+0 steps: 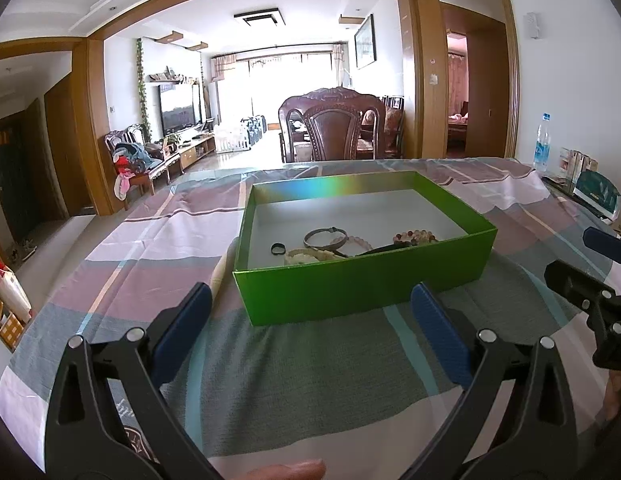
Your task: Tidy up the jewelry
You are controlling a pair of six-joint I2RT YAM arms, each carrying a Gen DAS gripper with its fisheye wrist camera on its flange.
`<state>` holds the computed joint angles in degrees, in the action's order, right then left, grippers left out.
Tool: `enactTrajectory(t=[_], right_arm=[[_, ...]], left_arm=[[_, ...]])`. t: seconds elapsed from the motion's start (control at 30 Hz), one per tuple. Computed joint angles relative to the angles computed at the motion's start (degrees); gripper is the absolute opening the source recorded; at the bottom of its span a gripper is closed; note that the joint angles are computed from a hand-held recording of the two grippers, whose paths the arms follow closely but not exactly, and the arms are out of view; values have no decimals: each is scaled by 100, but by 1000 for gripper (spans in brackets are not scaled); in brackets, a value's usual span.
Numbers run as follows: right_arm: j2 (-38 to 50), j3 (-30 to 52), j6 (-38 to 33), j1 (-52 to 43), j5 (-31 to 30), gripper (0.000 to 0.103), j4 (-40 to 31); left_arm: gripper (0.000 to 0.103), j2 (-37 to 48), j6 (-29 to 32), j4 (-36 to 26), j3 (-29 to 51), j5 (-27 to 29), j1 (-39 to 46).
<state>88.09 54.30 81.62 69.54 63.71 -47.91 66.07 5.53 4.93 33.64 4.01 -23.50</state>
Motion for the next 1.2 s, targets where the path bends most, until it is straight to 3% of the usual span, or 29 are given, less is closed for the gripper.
enactTrajectory(t=[1.2], right_arm=[[23, 2, 30, 15, -1, 100, 1]], left_arm=[[99, 81, 18, 44, -47, 50, 60]])
